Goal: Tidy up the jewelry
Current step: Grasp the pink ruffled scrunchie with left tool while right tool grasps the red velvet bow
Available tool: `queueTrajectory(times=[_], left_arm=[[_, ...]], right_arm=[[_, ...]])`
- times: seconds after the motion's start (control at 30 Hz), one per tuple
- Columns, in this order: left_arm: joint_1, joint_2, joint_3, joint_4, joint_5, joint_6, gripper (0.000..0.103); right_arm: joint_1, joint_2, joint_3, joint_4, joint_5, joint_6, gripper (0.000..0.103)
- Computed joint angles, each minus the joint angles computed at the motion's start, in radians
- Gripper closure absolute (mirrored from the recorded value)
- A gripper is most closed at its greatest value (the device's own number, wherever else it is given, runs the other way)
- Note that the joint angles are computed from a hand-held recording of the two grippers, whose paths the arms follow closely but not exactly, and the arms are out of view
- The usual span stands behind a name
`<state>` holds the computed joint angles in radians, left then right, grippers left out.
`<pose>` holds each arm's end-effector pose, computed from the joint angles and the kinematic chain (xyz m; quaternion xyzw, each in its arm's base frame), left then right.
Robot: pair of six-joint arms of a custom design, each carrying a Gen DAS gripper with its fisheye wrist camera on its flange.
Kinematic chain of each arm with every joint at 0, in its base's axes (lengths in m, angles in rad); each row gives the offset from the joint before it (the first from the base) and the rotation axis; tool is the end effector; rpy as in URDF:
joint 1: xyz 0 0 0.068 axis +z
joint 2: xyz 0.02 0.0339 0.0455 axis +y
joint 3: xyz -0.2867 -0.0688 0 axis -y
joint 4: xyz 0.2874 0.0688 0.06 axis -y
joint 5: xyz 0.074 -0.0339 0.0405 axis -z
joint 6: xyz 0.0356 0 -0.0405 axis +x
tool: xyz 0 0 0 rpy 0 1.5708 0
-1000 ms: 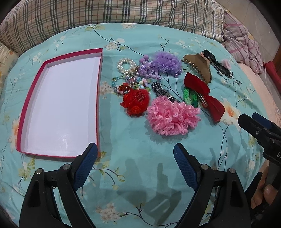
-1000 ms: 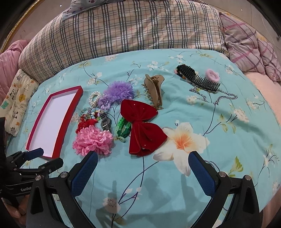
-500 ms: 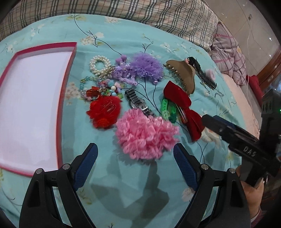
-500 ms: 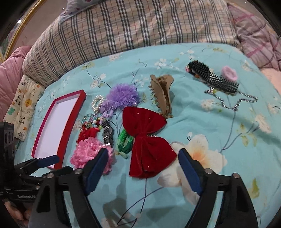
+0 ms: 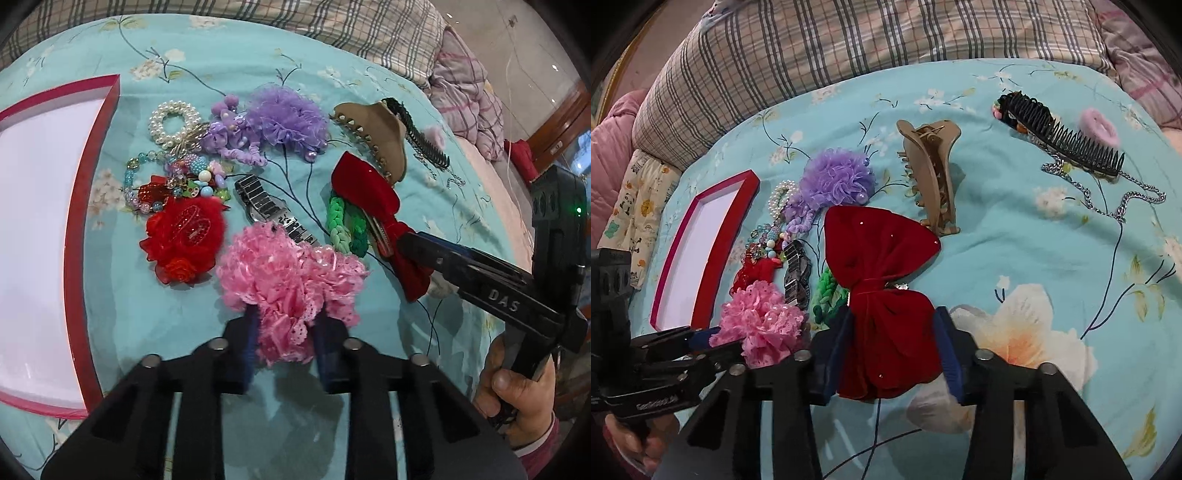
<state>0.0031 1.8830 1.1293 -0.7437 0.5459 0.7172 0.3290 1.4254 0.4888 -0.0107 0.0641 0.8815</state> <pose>0.3664 -0.0173 0.1293 0.3456 0.8982 -0.2397 0.1280 0.2478 0.0822 0.1123 0.2689 0.9126 0.1493 0.2695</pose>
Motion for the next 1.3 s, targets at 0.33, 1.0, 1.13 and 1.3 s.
queueTrajectory(times=[0.33, 1.0, 1.13, 1.3], left_arm=[[0.056, -0.052, -0.008, -0.029, 0.05, 0.088, 0.089], [0.295, 0.006, 0.211, -0.166, 0.154, 0.17, 0.089], [0.327, 0.041, 0.259, -0.169, 0.16, 0.155, 0.089], [0.345, 0.068, 0.284, -0.174, 0.17, 0.152, 0.089]], right_arm=[[0.053, -0.066, 0.004, -0.043, 0.057, 0.039, 0.093], [0.22, -0.052, 0.222, -0.114, 0.176, 0.065, 0.103], [0.241, 0.028, 0.31, -0.15, 0.196, 0.03, 0.103], [0.254, 0.054, 0.306, -0.236, 0.238, 0.09, 0.093]])
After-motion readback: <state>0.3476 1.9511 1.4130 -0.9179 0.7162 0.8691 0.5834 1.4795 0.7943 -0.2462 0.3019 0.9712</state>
